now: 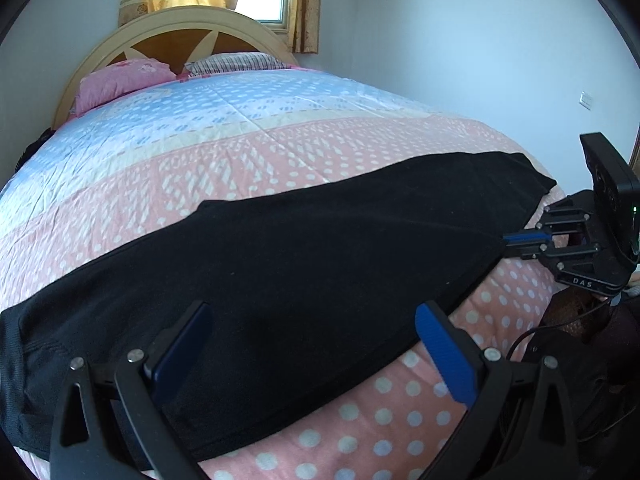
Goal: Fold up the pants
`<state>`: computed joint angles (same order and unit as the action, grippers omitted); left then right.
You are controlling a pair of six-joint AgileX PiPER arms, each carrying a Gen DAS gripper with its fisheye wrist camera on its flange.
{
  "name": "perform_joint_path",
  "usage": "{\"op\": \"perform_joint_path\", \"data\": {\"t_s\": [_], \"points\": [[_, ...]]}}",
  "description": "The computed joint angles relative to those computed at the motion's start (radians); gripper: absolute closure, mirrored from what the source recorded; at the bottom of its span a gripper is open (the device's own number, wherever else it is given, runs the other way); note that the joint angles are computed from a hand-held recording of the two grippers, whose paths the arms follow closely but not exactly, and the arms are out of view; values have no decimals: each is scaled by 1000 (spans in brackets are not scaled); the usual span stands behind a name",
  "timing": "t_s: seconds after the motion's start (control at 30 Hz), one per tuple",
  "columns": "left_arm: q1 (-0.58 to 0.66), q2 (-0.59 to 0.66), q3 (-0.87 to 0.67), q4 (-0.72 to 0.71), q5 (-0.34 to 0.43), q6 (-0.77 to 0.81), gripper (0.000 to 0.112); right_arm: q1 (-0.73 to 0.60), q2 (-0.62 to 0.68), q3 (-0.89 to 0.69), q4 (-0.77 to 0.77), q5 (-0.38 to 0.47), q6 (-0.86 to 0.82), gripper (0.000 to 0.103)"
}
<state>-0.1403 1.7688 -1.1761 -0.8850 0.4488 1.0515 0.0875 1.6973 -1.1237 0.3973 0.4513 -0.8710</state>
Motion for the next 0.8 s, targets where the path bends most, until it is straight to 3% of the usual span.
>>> {"op": "perform_joint_path", "data": {"t_s": [0.17,0.23,0.27,0.33,0.4,0.5,0.63,0.8], "points": [[-27,2,-25,-20,4,26,9,-7,16,-6,1,17,-1,100],[-38,16,-45,-13,20,10,9,-24,11,6,94,6,-80,99],[-48,25,-61,11,29,-12,9,-28,13,-1,107,20,-81,97],[-79,33,-72,49,24,-25,9,-47,-2,5,148,33,-109,83],[-114,40,-87,93,16,-48,9,-84,-24,25,219,37,-173,81],[-157,76,-144,161,30,-117,18,-183,-45,41,315,65,-236,81],[-215,128,-234,265,68,-232,34,-409,-38,15,481,173,-268,81],[-300,167,-314,381,98,-317,40,-663,66,-103,572,316,-93,81]]}}
